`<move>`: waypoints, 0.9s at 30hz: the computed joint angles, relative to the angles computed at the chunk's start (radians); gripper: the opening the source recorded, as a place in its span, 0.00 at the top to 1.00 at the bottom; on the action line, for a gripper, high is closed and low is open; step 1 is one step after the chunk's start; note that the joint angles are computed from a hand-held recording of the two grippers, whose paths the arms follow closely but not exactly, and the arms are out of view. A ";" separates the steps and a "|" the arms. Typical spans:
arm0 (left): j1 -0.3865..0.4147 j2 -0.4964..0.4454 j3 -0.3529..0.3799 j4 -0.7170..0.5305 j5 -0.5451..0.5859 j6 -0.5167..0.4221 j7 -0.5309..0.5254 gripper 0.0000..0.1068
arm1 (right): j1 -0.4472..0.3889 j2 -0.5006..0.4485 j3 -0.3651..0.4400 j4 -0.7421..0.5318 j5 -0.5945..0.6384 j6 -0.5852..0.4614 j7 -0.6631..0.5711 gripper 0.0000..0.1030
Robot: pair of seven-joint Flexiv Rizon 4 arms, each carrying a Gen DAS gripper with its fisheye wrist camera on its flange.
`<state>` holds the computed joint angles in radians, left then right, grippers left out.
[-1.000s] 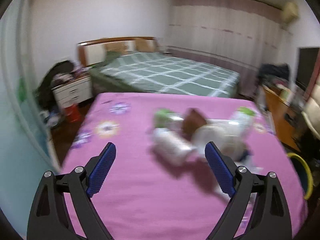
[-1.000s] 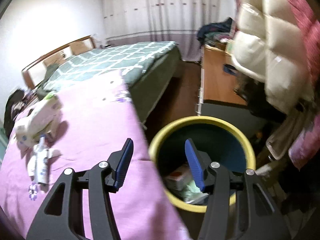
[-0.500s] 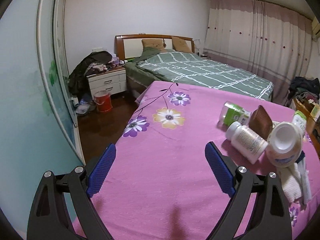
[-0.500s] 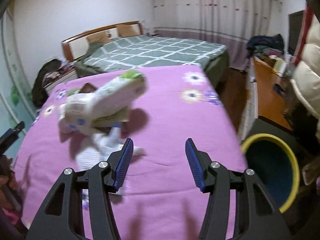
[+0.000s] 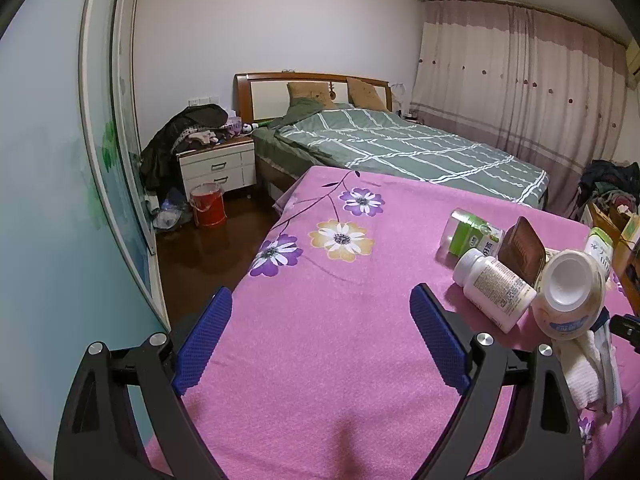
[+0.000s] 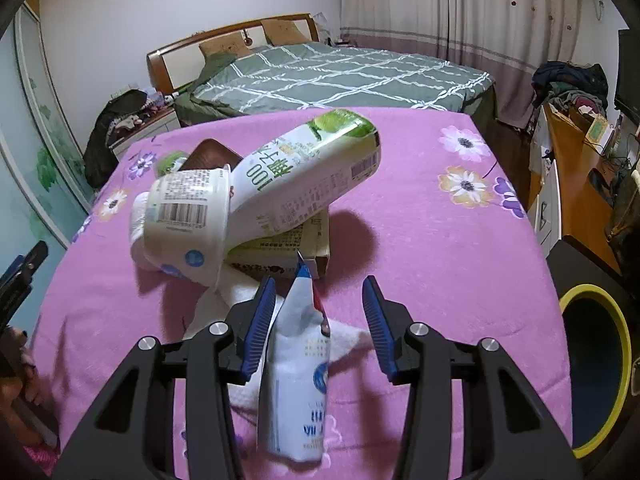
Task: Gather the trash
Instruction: 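Grasp the white-and-blue crumpled packet with the right gripper, then carry the packet over the bin and open the right gripper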
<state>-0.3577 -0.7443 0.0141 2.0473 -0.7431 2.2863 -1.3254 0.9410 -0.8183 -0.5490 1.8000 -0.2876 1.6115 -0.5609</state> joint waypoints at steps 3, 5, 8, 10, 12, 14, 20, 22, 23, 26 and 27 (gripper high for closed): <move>-0.004 -0.001 0.001 -0.001 -0.005 0.004 0.001 0.16 | -0.031 -0.006 0.035 -0.028 -0.012 -0.035 -0.004 0.61; -0.002 -0.001 0.000 -0.001 -0.004 0.002 -0.001 0.16 | -0.057 -0.008 0.064 -0.043 -0.026 -0.049 -0.001 0.64; 0.001 0.005 -0.003 0.007 0.000 0.003 -0.008 0.16 | -0.096 -0.002 0.107 -0.047 -0.048 -0.047 -0.001 0.79; -0.001 0.006 -0.002 0.007 -0.003 0.001 -0.009 0.16 | -0.091 0.004 0.100 -0.033 -0.055 -0.030 0.006 0.82; -0.004 0.007 0.000 0.009 -0.006 0.001 -0.008 0.16 | -0.083 0.010 0.091 -0.017 -0.050 -0.003 0.007 0.82; -0.003 0.007 0.000 0.009 -0.003 0.002 -0.009 0.16 | -0.071 0.021 0.081 0.008 -0.032 0.033 0.002 0.82; -0.004 0.007 0.001 0.009 -0.006 0.001 -0.008 0.16 | 0.023 0.052 -0.008 0.099 0.080 0.121 -0.039 0.82; -0.006 0.006 0.001 0.009 -0.007 0.002 -0.007 0.16 | 0.062 0.062 -0.050 0.134 0.128 0.141 -0.050 0.82; -0.004 0.007 0.001 0.009 -0.006 0.002 -0.008 0.16 | 0.082 0.066 -0.073 0.153 0.154 0.149 -0.055 0.82; -0.007 0.006 0.003 0.007 -0.011 0.000 -0.002 0.16 | 0.156 0.066 -0.159 0.202 0.231 0.154 -0.069 0.82; -0.007 0.005 0.003 0.006 -0.013 -0.001 0.000 0.16 | 0.184 0.064 -0.197 0.226 0.263 0.156 -0.070 0.82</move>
